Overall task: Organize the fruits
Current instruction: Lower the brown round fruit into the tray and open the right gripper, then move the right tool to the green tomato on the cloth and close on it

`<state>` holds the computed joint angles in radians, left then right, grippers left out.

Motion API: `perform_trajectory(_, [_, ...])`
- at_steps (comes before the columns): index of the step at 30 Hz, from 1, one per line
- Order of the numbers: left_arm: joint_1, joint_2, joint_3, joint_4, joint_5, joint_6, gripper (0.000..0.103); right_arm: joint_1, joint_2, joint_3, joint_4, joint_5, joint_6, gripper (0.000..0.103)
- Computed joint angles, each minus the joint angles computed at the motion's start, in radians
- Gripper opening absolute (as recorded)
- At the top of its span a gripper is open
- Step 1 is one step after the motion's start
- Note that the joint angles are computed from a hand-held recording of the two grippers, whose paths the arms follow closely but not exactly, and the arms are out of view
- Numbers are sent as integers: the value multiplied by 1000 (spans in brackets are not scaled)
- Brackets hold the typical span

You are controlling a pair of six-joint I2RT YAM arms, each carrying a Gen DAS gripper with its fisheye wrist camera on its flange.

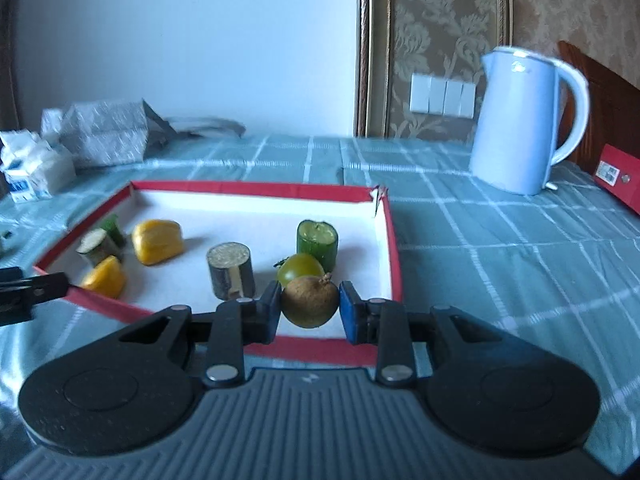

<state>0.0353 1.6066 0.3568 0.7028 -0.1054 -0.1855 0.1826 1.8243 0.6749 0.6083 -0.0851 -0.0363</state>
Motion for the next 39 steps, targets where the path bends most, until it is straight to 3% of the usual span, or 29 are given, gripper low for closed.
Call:
perform_trajectory(6, [29,-3,13,-29,52,-18,78,43,100,138,-99,57,1,29])
perform_trajectory(15, [36,1,24,-49,92,-14,78,67,150,188,-121,75,-2,30])
perform_trajectory(19, [35,-2,22,-48,95,-14,78,41,110,122,-61,47,32,53])
perform_trajectory(23, [38,-4,16,-38,100,-12,78,18,22,-55,136,50,66,71])
perform_trajectory(28, [35,2,18,-36,81,-14,78,-5,-29,-234,326,-2,68,72])
perform_trajectory(33, [35,5,10,-14,66,-16,78,48,-40,-312,402,23,2,72])
perform_trajectory(39, [22,8,3,2,37,-6,78,68,-65,-340,399,-24,-19,72])
